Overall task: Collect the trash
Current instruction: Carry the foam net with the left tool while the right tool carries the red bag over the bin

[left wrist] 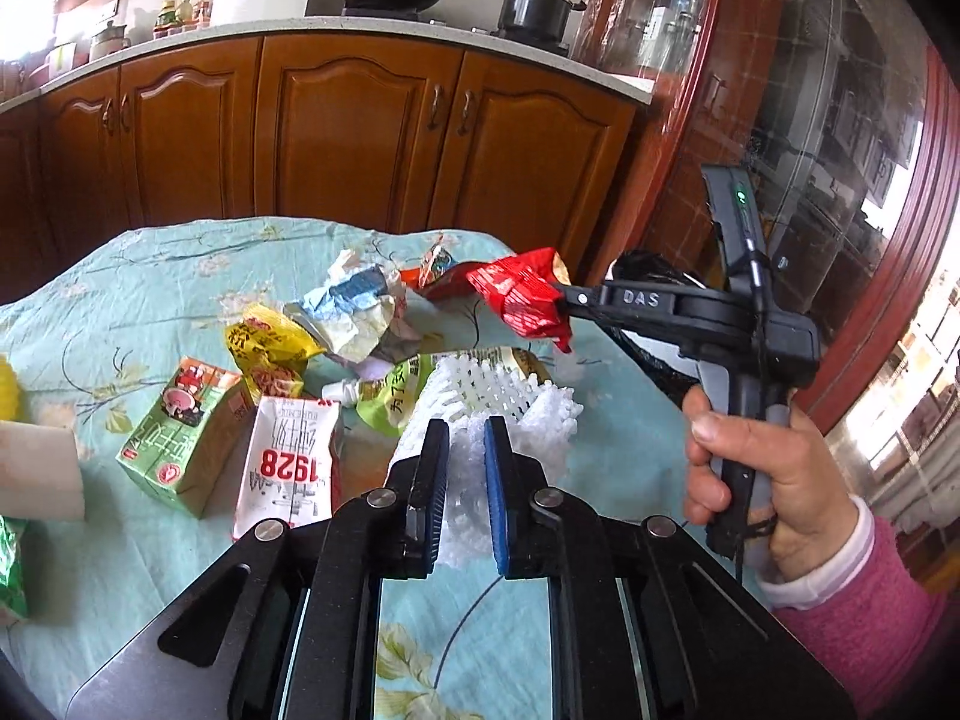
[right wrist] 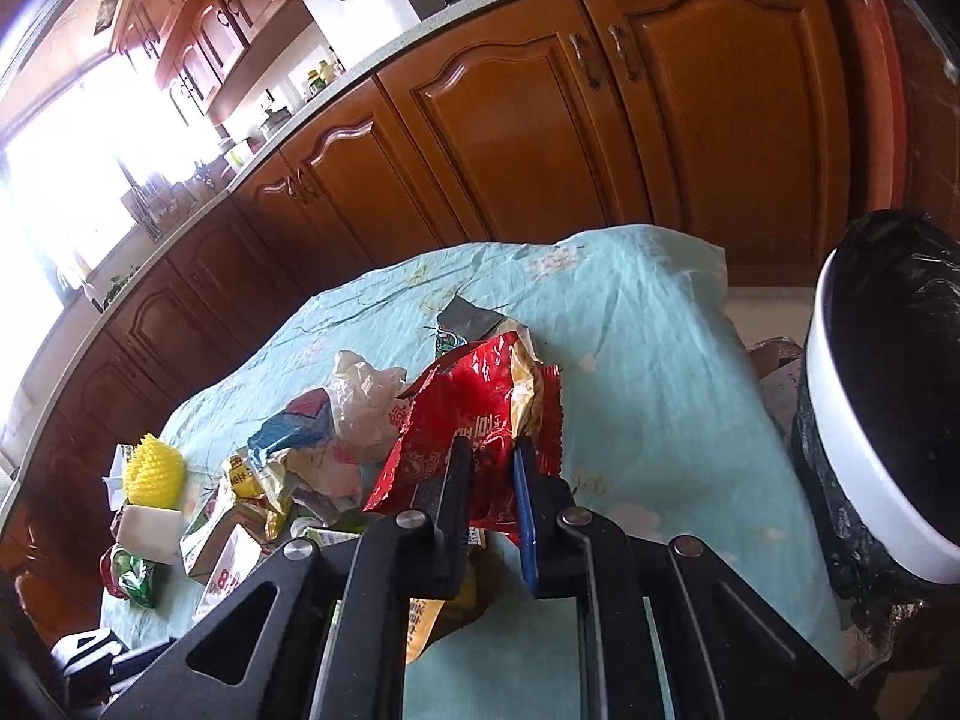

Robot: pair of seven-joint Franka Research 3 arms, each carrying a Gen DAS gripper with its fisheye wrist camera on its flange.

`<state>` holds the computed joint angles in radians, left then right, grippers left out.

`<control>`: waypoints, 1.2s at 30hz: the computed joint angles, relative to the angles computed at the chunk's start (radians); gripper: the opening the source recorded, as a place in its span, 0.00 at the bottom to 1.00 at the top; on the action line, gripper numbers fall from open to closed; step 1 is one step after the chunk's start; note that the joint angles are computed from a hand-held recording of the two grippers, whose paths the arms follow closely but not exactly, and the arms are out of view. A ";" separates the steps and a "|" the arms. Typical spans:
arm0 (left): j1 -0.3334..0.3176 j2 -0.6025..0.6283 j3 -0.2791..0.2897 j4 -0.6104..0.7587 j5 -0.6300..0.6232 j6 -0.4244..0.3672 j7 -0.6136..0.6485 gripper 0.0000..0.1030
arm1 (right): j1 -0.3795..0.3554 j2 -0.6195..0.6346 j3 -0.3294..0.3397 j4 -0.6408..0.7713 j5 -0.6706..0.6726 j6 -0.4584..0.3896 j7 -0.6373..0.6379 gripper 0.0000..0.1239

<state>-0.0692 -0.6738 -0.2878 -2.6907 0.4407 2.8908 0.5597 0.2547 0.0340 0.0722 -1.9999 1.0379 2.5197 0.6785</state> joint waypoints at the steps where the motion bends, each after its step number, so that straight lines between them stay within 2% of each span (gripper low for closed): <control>1: 0.012 0.002 -0.010 0.006 0.007 0.005 -0.006 0.11 | -0.005 -0.017 -0.004 -0.014 0.017 -0.003 -0.012 0.10; 8: 0.052 0.070 -0.037 0.088 0.049 0.017 -0.022 0.10 | -0.022 -0.104 -0.045 -0.092 0.056 -0.022 -0.054 0.11; 14: 0.095 0.178 -0.073 0.206 0.115 0.015 -0.048 0.10 | -0.039 -0.152 -0.079 -0.135 0.068 -0.032 -0.070 0.11; 17: 0.096 0.238 -0.081 0.265 0.151 0.004 -0.064 0.10 | -0.046 -0.166 -0.091 -0.143 0.074 -0.033 -0.076 0.11; 28: 0.025 0.424 -0.044 0.447 0.261 -0.031 -0.102 0.10 | -0.083 -0.174 -0.126 -0.134 0.083 -0.028 -0.087 0.11; 36: -0.066 0.558 0.019 0.578 0.216 -0.054 -0.009 0.11 | -0.123 -0.132 -0.135 -0.088 0.064 -0.015 -0.070 0.11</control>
